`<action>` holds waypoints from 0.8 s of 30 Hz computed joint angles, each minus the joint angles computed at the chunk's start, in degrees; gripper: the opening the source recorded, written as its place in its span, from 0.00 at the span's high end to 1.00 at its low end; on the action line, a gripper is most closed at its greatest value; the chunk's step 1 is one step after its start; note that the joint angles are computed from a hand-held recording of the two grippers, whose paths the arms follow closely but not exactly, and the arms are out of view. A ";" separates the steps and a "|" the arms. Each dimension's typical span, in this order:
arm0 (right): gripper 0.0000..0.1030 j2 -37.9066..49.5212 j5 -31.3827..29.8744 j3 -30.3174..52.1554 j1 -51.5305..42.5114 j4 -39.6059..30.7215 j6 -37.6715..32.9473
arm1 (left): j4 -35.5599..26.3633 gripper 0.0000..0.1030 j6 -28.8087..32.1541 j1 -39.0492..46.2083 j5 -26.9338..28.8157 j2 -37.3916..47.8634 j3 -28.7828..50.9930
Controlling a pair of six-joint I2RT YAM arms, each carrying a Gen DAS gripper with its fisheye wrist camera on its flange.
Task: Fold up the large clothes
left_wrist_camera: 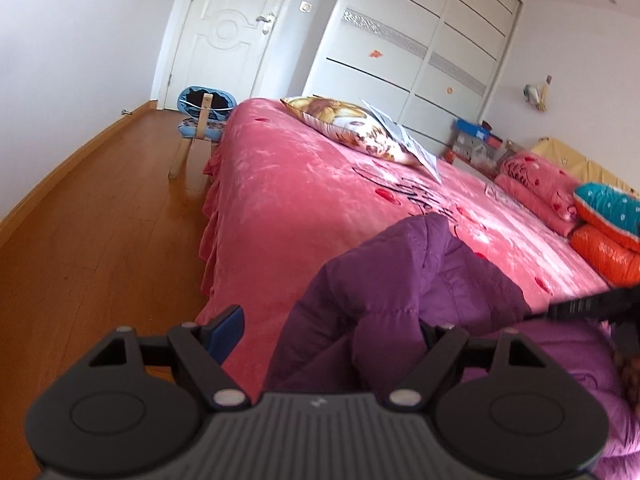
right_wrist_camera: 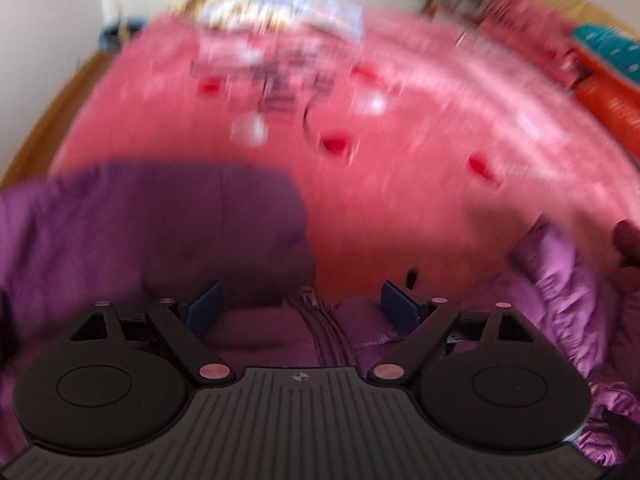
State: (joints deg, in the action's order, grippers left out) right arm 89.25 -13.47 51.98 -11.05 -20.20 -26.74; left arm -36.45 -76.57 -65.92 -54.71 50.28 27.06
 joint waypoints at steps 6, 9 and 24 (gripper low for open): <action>0.00 -7.44 -5.14 -3.76 -9.84 -17.21 -22.89 | 2.71 0.16 0.77 1.62 1.47 -2.23 -1.44; 0.00 -14.62 -8.39 -9.32 -19.15 -25.05 -35.74 | 5.44 0.13 2.74 1.90 2.64 -2.83 -2.14; 0.00 -29.76 -10.32 -23.62 -26.79 -22.17 -48.90 | 18.52 0.21 17.55 4.67 10.52 2.69 -2.68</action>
